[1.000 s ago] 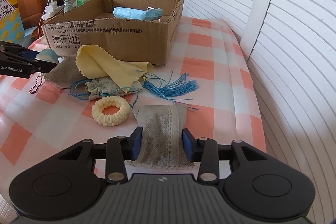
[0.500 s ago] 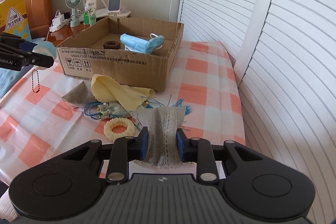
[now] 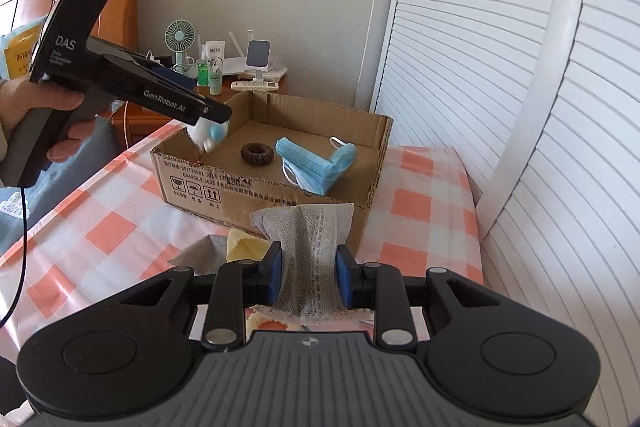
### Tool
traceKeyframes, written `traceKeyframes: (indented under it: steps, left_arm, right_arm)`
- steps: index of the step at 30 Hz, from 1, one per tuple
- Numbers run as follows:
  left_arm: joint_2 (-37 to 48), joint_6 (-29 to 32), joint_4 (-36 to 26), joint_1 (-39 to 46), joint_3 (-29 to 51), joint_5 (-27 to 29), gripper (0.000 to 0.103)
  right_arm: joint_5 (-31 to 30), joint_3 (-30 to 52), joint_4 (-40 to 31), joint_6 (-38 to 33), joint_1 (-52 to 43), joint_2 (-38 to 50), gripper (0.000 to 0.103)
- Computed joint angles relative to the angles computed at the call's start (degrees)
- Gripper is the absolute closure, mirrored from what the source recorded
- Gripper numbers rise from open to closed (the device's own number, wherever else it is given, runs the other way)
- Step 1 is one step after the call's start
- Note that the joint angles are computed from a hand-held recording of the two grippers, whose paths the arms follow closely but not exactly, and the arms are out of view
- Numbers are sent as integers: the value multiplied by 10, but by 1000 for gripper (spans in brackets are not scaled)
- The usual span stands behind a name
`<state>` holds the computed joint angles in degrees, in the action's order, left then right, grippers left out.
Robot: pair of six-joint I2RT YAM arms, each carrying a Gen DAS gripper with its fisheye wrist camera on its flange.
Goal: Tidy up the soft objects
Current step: 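Carry the grey pouch into the box with the right gripper while the left tool drops the toy there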
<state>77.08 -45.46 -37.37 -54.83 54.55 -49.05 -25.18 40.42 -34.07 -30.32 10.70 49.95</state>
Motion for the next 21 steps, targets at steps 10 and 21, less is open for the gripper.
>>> traceKeyframes:
  steps: [10,21]
  left_arm:
    - [-85,-185,-80,-89,-49,12,26]
    - [-75,-605,-330,-283,-47,-30,26]
  right_arm:
    - [41,39,49,74,88,63,72]
    - [118,116,125,152,207,198,72]
